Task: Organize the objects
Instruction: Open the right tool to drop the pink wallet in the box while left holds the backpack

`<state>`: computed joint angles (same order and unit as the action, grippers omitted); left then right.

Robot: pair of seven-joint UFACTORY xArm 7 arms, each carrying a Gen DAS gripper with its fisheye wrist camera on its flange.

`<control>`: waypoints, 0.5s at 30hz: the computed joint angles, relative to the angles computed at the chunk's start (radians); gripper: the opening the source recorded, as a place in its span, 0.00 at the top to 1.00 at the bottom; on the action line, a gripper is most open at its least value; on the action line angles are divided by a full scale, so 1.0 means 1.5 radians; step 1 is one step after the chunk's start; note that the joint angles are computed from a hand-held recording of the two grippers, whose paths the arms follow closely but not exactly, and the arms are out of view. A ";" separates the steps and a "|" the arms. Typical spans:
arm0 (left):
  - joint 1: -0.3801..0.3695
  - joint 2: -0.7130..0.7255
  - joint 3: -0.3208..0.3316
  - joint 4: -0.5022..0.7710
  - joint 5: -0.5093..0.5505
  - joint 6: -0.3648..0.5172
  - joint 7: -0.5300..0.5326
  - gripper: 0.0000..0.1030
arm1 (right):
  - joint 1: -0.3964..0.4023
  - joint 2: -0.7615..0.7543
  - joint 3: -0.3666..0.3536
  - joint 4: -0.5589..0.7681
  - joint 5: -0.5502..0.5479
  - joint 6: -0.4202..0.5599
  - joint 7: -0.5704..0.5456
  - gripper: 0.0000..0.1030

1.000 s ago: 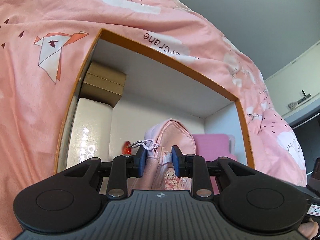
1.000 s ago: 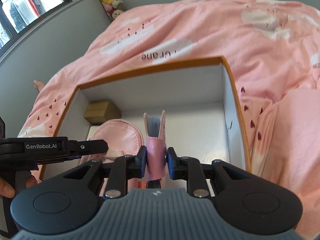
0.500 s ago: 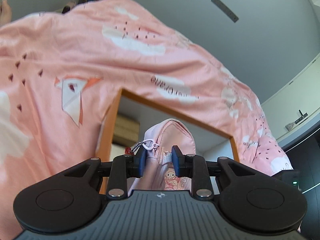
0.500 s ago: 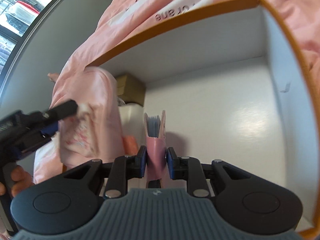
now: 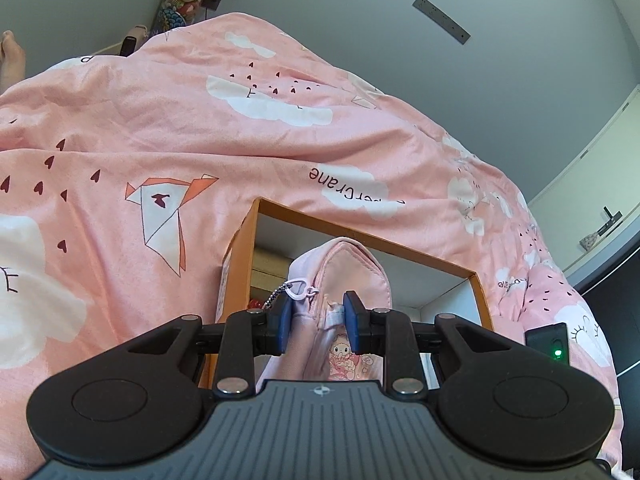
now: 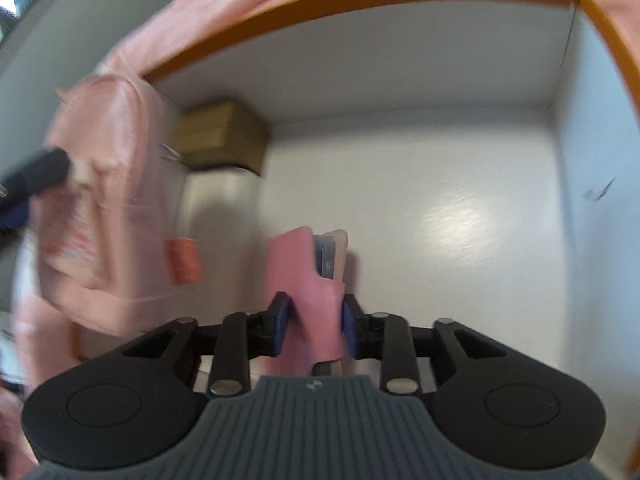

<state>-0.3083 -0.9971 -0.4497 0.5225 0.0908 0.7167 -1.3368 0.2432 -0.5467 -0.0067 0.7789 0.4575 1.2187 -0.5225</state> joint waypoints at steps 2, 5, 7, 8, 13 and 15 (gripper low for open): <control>-0.003 -0.003 0.000 -0.003 0.000 0.000 0.001 0.70 | -0.003 0.010 -0.001 0.008 -0.016 0.008 -0.010 0.64; -0.008 -0.008 0.001 -0.006 0.000 0.003 0.004 0.70 | -0.007 0.019 0.008 0.019 -0.038 0.019 -0.008 0.61; -0.009 -0.008 0.002 -0.005 -0.001 0.006 0.006 0.70 | -0.008 0.025 0.018 0.026 -0.061 0.024 -0.008 0.61; -0.010 -0.009 0.002 -0.006 -0.002 0.005 0.006 0.70 | -0.008 0.029 0.022 0.029 -0.071 0.028 -0.007 0.60; -0.013 -0.007 0.001 -0.006 -0.005 0.004 0.006 0.70 | -0.006 0.065 0.031 0.063 -0.092 0.066 0.003 0.57; -0.014 -0.007 0.001 -0.006 -0.006 0.004 0.007 0.70 | -0.006 0.071 0.033 0.069 -0.097 0.070 0.002 0.56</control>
<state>-0.3298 -1.0069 -0.4481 0.5128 0.0823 0.7219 -1.3262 0.2345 -0.4404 0.0435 0.8822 0.3125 1.3234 -0.5197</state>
